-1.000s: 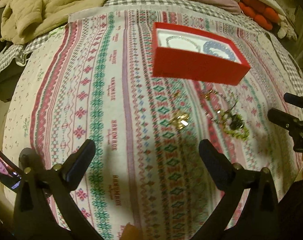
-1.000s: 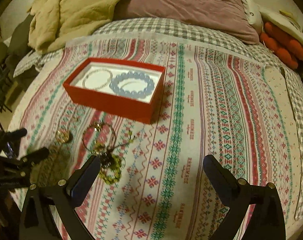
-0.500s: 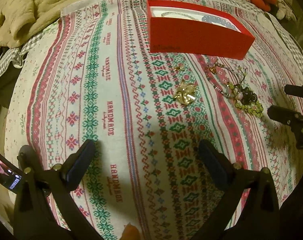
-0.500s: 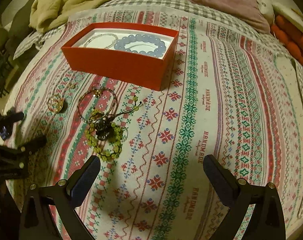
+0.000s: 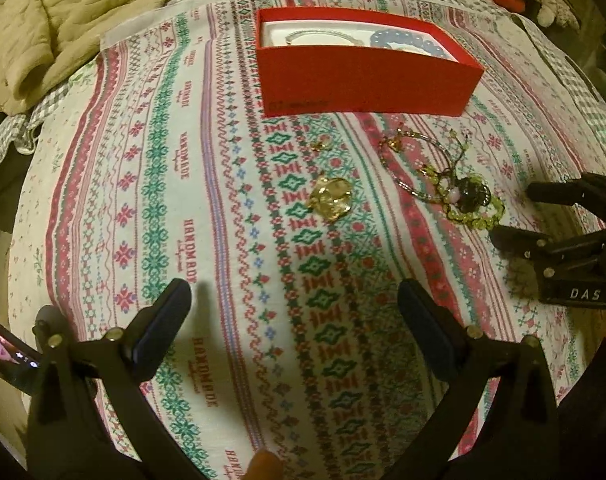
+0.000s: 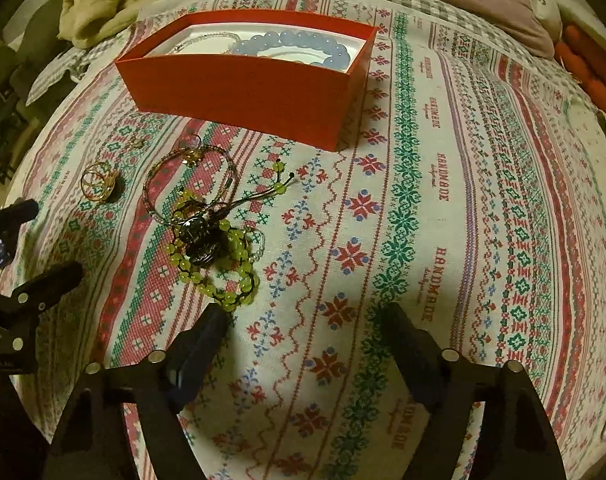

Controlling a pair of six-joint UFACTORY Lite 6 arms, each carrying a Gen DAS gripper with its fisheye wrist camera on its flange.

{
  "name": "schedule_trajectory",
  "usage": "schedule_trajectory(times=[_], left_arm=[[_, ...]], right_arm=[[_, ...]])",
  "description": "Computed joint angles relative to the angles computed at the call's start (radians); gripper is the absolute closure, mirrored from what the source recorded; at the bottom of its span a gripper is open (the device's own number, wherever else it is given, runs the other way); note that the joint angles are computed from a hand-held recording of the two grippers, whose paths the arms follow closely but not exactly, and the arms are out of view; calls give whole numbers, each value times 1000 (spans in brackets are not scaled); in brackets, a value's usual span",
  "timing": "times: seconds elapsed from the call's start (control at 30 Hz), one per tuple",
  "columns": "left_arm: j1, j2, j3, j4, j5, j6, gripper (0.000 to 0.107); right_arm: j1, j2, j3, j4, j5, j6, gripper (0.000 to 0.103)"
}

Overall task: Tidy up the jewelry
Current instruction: 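Move both open tools back toward the remaining jewelry pile, then grasp the silver bangle with the left tool while the right tool grasps the green bead bracelet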

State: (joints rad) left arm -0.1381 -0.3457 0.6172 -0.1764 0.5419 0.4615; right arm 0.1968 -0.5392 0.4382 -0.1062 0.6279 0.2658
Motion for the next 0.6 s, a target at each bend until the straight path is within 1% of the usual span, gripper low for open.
schedule_trajectory(times=[0.07, 0.17, 0.23, 0.3, 0.33, 0.4, 0.43, 0.47, 0.5, 0.53, 0.57, 0.6], left_arm=[[-9, 0, 2, 2, 4, -8, 5], [-18, -6, 7, -9, 14, -7, 5], [-19, -8, 11, -18, 18, -4, 5], [-18, -5, 17, -29, 22, -3, 5], [-19, -4, 20, -34, 25, -5, 5], [-19, 2, 28, -45, 28, -1, 5], [-20, 3, 33, -54, 31, 5, 5], [-17, 5, 38, -68, 34, 18, 5], [-13, 8, 46, -95, 43, 42, 5], [-11, 10, 52, -121, 50, 64, 5], [-5, 9, 59, -166, 62, 100, 7], [-3, 11, 64, -195, 71, 121, 11]], right_arm=[[-51, -22, 10, 84, 28, -103, 33], [-123, -49, 37, 243, 66, -256, 34], [-108, -48, 51, 238, 61, -243, 35], [-82, -6, 61, 192, 31, -190, 45], [-82, 33, 66, 190, 11, -182, 54], [-75, 55, 62, 180, -27, -159, 58], [-71, 59, 64, 178, -35, -160, 64], [-68, 59, 63, 190, -41, -176, 75], [-60, 61, 64, 199, -41, -188, 81], [-47, 64, 63, 199, -44, -194, 89], [-35, 66, 67, 188, -40, -186, 93], [-26, 68, 73, 176, -32, -177, 93]])
